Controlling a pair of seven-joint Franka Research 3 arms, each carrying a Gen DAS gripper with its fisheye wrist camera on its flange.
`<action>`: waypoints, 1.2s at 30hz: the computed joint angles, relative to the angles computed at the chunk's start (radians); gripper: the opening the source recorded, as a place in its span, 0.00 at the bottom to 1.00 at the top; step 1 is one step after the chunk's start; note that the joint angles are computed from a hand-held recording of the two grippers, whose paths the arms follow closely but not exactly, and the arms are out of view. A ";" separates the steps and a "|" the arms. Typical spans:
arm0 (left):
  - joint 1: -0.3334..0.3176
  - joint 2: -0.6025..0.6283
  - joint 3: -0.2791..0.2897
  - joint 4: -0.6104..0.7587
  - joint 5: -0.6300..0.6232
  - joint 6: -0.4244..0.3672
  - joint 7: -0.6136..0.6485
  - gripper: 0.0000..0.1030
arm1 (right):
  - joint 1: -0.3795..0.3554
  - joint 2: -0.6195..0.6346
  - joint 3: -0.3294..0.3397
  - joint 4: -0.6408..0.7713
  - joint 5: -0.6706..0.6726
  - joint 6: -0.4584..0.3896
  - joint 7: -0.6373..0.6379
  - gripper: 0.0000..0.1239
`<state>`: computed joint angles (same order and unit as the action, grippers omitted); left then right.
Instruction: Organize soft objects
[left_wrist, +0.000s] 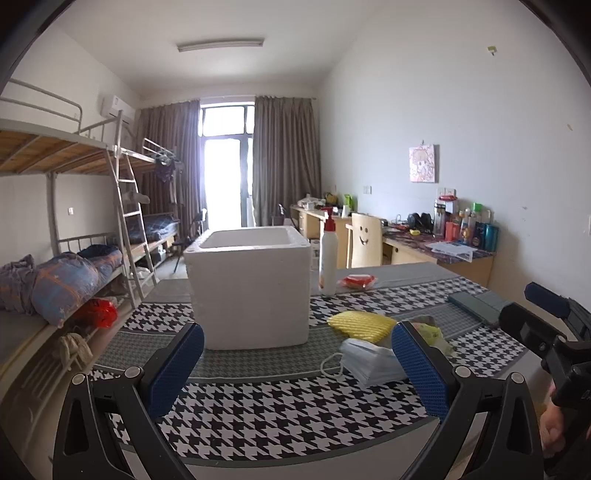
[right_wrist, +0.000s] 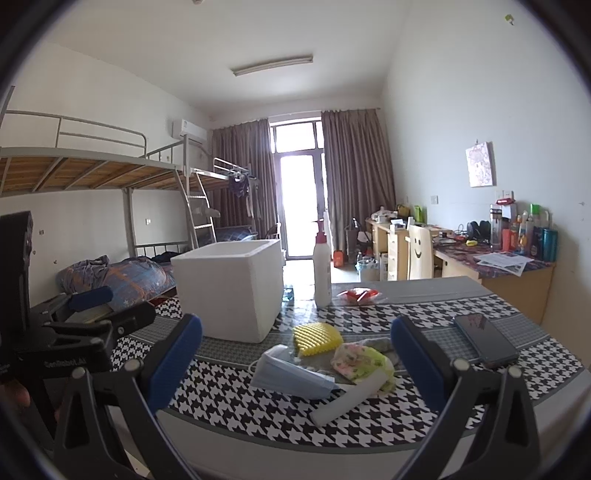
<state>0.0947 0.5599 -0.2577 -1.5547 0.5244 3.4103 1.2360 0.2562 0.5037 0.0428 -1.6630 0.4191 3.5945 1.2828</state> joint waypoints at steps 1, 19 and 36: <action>0.011 0.002 -0.014 0.002 0.006 -0.005 -0.002 0.99 | 0.004 0.001 -0.004 0.002 0.004 0.001 -0.003 0.83; 0.005 0.006 0.002 0.003 0.002 0.010 -0.002 0.99 | 0.016 0.009 -0.012 0.010 0.034 0.008 -0.031 0.83; 0.039 0.077 -0.067 0.102 0.006 -0.055 0.023 0.99 | 0.083 0.058 -0.099 0.103 0.137 -0.072 -0.099 0.83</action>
